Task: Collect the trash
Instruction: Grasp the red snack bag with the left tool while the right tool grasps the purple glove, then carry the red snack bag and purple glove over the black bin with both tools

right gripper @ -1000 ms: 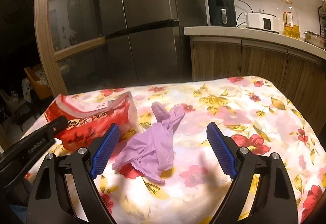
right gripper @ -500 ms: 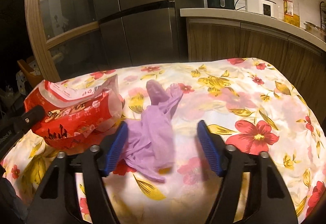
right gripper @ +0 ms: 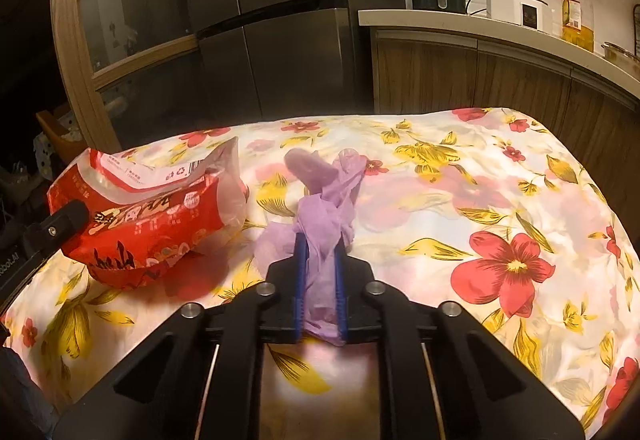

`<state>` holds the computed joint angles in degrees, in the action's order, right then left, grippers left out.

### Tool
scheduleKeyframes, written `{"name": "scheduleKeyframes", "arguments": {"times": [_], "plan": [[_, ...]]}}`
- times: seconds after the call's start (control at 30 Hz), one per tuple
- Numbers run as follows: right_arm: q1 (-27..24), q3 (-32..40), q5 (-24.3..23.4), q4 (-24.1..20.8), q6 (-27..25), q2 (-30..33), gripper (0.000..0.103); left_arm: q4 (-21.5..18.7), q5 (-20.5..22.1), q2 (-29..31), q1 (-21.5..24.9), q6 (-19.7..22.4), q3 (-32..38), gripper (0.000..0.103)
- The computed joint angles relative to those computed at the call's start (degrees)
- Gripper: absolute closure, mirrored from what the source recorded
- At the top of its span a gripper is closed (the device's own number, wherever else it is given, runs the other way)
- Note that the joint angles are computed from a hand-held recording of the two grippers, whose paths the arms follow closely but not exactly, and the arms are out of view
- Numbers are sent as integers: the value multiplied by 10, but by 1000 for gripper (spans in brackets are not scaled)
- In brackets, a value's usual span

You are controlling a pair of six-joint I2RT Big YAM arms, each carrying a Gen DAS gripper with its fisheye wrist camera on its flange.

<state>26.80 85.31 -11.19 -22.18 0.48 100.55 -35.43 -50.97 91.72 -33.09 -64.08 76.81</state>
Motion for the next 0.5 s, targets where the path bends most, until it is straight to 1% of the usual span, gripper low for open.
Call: {"name": "scheduleKeyframes", "arguments": {"times": [0.3,0.37,0.5], "plan": [[-13,-31,-14,35,13,-40,96,30,-4,-14,-7,8,-16,102],[-20,-43,-18,40,9,-53,96,36,-16,-16,-13,17,-17,103],[-35,-59,-32,44,7,-76,97,45,-26,-16,-26,46,-9,103]]}}
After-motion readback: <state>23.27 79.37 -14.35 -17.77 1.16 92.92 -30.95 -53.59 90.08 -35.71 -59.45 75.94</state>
